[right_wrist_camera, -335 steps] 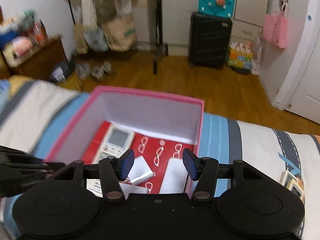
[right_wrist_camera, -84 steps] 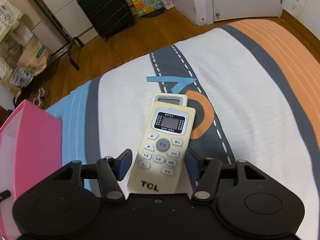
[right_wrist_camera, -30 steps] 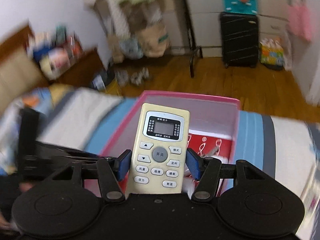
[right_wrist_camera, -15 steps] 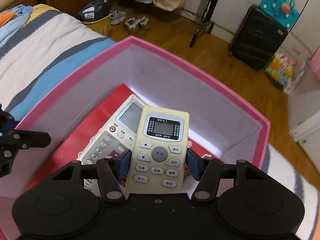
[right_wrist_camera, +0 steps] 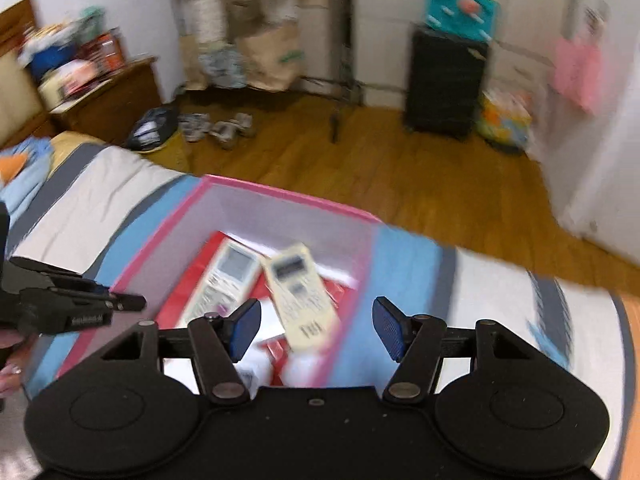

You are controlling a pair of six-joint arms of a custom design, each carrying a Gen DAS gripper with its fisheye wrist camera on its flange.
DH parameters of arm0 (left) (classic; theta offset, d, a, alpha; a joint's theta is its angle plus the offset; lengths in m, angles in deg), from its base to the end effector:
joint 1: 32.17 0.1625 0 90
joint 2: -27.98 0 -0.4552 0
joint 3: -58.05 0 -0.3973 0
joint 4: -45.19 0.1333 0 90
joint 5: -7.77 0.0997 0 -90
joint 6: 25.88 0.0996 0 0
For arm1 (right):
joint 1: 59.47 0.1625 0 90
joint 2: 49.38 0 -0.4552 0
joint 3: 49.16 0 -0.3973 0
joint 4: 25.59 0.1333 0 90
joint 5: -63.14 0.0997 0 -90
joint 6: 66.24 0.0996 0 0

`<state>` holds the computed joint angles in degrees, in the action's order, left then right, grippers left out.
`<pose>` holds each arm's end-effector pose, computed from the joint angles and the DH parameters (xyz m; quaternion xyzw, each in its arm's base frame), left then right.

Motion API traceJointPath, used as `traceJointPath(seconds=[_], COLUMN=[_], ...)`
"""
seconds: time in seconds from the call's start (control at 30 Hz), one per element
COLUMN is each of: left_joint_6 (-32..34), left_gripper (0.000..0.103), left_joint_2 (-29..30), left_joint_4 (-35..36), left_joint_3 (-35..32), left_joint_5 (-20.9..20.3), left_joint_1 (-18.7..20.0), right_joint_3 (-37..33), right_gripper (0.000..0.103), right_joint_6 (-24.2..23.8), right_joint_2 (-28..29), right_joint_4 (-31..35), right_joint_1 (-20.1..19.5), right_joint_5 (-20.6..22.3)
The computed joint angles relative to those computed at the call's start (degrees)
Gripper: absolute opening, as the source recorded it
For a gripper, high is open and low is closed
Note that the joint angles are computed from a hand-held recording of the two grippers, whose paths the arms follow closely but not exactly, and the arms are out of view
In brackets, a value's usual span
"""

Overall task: Organize rigid objects
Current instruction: 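Carry the cream TCL remote into the pink box and release it, then grasp the white universal remote on the bed with the right gripper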

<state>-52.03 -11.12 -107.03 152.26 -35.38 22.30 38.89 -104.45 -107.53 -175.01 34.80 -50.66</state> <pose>-0.2321 -0.6795 0.0684 0.0503 0.9148 -0.2523 0.3115 0.1462 -0.7074 0.3209 0.2938 -0.9010 0.1802 0.2635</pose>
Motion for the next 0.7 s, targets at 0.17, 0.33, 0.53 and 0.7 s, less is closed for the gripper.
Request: traceJointPath(seconds=[0.17,0.33,0.53,0.7], left_joint_6=[0.63,0.13,0.74,0.70], left_gripper=[0.006,0.004,0.004,0.004], left_joint_2=[-0.20,-0.11,-0.08,0.09], left_joint_4=[-0.41,-0.17,0.57,0.56], left_joint_3=[0.40,0.48,0.32,0.18], left_joint_5=[0.86,1.58,2.17,2.27], left_joint_1=[-0.51,-0.85,-1.01,-1.02], right_joint_3=[-1.35,-0.42,-2.35,-6.17], right_gripper=[0.067,0.067,0.067,0.067], right_joint_6=[8.65,12.64,18.09,20.62], right_joint_2=[-4.48,-5.80,-2.81,2.41], right_joint_4=[7.55,4.96,2.49,0.50], right_joint_1=[-2.81,-6.81,-11.09,-13.06], right_joint_5=[0.16,-0.52,-4.42,-9.25])
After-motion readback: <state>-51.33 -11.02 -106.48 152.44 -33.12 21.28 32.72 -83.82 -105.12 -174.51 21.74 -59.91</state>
